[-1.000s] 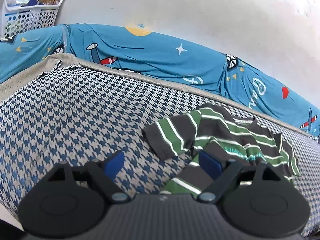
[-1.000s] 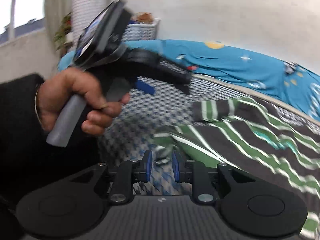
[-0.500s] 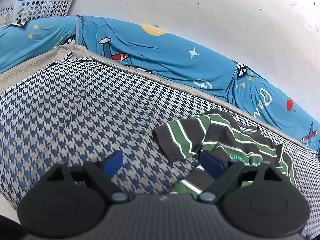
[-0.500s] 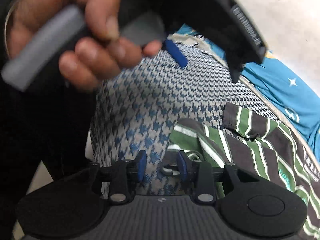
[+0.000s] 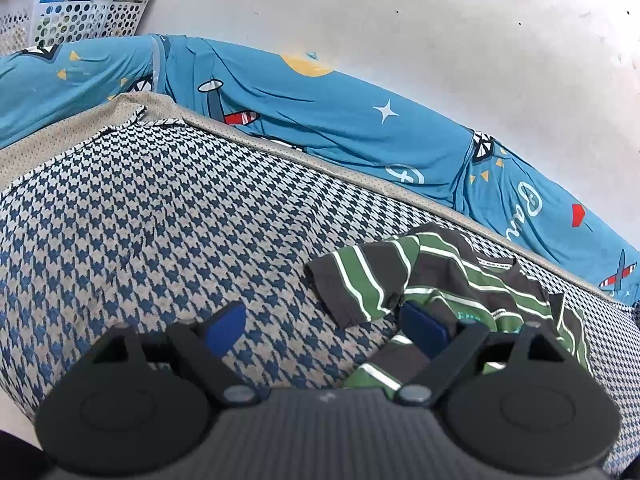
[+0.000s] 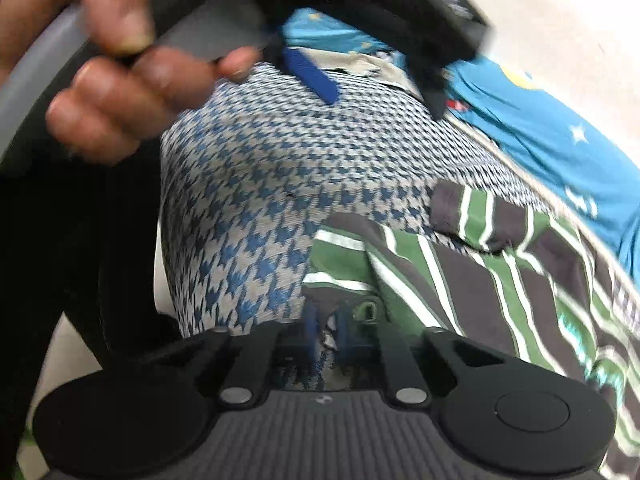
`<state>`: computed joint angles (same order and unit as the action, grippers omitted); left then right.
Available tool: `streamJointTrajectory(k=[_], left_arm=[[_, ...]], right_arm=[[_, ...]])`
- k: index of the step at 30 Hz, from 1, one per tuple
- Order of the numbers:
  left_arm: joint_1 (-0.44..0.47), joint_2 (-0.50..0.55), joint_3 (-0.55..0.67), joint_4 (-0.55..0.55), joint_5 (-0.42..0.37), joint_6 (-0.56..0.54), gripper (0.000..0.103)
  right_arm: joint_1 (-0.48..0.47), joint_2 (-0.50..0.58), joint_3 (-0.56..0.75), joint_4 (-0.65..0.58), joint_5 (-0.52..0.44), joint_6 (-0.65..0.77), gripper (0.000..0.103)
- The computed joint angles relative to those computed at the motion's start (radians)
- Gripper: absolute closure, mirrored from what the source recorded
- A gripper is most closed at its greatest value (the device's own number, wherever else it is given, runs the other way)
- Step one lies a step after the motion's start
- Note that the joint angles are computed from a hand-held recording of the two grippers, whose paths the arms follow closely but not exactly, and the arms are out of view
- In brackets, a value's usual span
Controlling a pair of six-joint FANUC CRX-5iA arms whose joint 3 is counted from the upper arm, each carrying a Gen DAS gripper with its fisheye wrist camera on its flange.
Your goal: Fold clothes
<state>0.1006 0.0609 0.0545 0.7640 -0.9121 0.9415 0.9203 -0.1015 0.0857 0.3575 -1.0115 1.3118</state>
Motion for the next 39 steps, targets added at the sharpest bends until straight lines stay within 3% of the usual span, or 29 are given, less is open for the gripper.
streamJointTrajectory(k=[6, 12, 15, 25, 33, 39], left_arm=[[0.003, -0.026, -0.035, 0.017, 0.078, 0.006, 0.015], [0.0, -0.055, -0.071, 0.024, 0.178, -0.008, 0.014], [0.003, -0.053, -0.064, 0.008, 0.178, -0.004, 0.013], [-0.016, -0.057, -0.066, -0.031, 0.172, -0.038, 0.011], [-0.031, -0.034, -0.046, -0.043, 0.102, -0.048, 0.011], [-0.054, 0.005, -0.007, -0.065, 0.042, -0.055, 0.011]], right_arm=[[-0.015, -0.022, 0.088, -0.236, 0.02, -0.02, 0.096], [0.004, -0.022, 0.137, -0.386, 0.011, 0.042, 0.096], [0.047, -0.032, 0.106, -0.299, 0.013, 0.025, 0.091], [0.026, -0.087, 0.066, -0.191, -0.009, -0.082, 0.083], [-0.056, -0.136, -0.001, -0.046, -0.04, -0.234, 0.08], [-0.157, -0.145, -0.013, -0.004, -0.07, -0.246, 0.079]])
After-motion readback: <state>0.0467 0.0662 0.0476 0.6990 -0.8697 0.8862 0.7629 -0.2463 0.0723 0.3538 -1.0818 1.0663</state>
